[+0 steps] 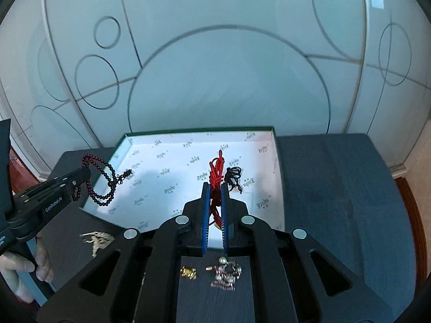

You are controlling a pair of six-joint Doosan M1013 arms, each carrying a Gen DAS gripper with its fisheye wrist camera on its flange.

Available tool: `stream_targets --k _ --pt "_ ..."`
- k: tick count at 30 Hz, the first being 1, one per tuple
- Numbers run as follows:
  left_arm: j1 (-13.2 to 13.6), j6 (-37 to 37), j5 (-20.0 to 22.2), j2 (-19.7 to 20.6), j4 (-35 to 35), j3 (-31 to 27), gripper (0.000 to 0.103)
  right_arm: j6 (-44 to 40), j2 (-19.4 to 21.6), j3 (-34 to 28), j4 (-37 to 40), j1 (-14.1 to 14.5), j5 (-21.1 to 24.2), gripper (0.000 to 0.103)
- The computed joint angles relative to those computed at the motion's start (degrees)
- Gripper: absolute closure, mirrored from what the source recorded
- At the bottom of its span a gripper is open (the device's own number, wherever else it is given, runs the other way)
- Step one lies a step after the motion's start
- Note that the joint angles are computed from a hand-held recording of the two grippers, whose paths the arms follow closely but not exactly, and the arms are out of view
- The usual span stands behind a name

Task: Organize jewelry
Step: 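Carry both strands into the green box and open both tools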

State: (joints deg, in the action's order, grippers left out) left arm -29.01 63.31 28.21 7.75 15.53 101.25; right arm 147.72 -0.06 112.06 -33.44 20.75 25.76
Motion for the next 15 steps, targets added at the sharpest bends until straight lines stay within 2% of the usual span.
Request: stream_targets --k 4,11,15 --pt "-0.1 1.1 1.3 2.2 -0.2 -1.2 0.092 -4.7 2.5 -1.2 5.4 -0.9 0.2 0.096" --pt "0.4 4.5 3.0 5.5 -3.6 -3.8 0.092 -8.7 6.0 -3.6 9.2 -1.9 1.3 0.095" --pt "0.5 5.5 4.1 6.9 -3.6 -4.9 0.087 -10.5 7.3 -4.7 10.9 -2.4 1.7 0.095"
